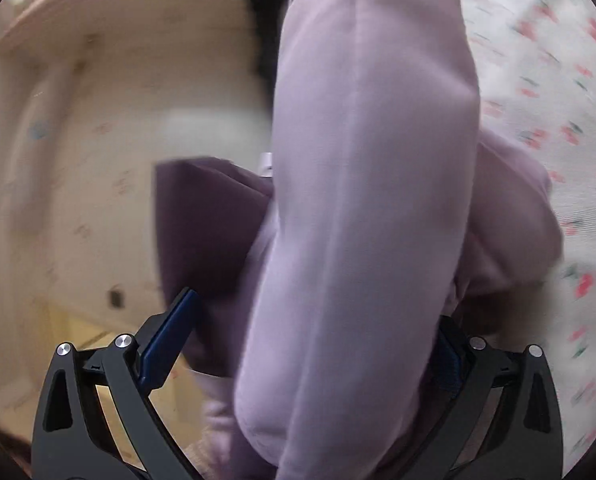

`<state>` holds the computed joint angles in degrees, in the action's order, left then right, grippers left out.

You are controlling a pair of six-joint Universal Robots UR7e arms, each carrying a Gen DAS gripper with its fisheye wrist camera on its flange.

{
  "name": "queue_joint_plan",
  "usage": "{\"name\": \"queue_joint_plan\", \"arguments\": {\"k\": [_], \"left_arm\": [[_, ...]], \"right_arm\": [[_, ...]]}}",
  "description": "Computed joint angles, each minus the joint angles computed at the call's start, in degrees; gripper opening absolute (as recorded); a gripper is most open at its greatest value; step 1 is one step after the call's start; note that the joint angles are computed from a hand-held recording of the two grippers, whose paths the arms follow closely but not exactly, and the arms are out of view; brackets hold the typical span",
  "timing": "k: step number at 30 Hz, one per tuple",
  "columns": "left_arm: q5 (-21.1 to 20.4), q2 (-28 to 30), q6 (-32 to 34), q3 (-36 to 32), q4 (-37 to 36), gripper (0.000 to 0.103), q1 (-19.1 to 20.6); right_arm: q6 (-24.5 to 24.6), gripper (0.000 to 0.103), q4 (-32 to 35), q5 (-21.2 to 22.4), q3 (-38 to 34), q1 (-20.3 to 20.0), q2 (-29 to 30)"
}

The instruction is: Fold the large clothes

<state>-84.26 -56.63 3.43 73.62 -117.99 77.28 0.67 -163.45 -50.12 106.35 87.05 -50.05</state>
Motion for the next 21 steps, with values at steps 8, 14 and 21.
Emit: {"name": "queue_joint_plan", "arguments": {"k": [8,14,21], "left_arm": [[8.1,-2.2,-1.6,3.7,0.1,0.098,-5.7],[15.2,-1.9,-7.5,7.9,-10.2,0.097,-4.9],[21.7,-5.3,-2.5,13.5,-19.1,0.097,-8.1]], "right_arm": [[0.3,0.097,-0.4,-8.9,5.7,5.5,-9.6],[1.0,0.097,3.4,-11.8,-1.6,4.9,-2.2],[1.5,0.097,13.8,-29.8,-11.0,4.2,0.7]]}}
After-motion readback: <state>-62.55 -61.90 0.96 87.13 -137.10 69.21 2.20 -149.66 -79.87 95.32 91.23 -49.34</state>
